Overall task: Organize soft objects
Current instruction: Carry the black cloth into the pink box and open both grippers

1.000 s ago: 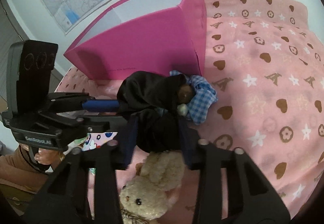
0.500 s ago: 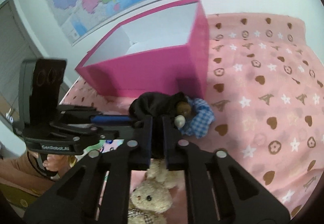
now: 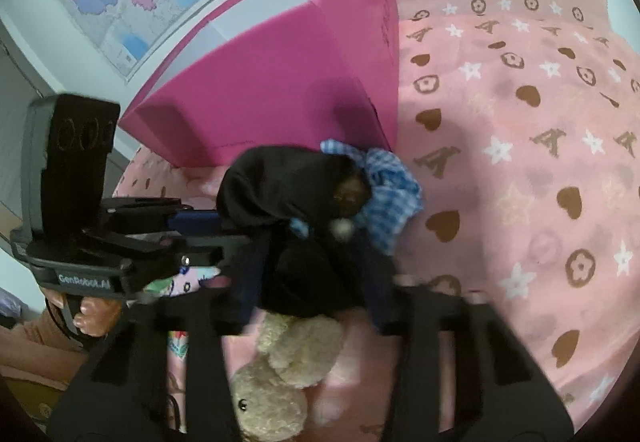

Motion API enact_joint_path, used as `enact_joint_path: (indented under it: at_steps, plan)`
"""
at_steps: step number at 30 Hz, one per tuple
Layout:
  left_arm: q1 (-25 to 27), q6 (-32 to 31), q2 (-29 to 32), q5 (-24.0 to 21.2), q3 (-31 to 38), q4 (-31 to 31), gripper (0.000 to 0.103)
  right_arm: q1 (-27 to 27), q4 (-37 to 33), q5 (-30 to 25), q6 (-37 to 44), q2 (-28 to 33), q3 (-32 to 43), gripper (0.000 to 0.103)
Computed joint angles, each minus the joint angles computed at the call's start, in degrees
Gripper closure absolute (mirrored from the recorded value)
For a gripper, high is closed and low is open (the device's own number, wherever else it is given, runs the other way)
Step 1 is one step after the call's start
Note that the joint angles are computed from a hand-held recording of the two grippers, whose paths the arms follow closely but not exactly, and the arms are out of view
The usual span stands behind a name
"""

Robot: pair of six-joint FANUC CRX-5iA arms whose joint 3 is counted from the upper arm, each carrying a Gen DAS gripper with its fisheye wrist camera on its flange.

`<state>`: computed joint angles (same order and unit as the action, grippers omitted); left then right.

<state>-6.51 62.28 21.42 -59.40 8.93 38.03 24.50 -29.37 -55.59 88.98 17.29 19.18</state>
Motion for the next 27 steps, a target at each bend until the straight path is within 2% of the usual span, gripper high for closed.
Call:
enact_joint_path:
  at_steps: [4, 11, 16, 23, 27]
  plan:
    - [-0.1, -3.2, -1.6, 2.1, -2.7, 3.4, 0.084, 1.0, 1.1, 2.8, 1.6, -2.0, -2.0, 0.077]
    - [0.2, -11.5, -6.8, 7.1, -9.0, 11.3, 0.084, 1.9, 1.3, 7.6, 4.1, -6.4, -4.4, 0.08]
    - [0.0, -14.7, -10.3, 10.7, -11.4, 13.8, 0.084, 2.5, 1.4, 9.2, 5.3, -7.8, -4.1, 0.08]
    - [0.6, -17.2, -12.2, 13.3, -10.9, 15.8, 0.084, 3.2, 1.9, 10.5, 8.2, -7.8, -1.1, 0.08]
    - [0.8, -16.1, -11.1, 14.2, -8.1, 14.6, 0.084, 2.8, 1.6, 10.7, 9.7, -6.1, 2.2, 0.08]
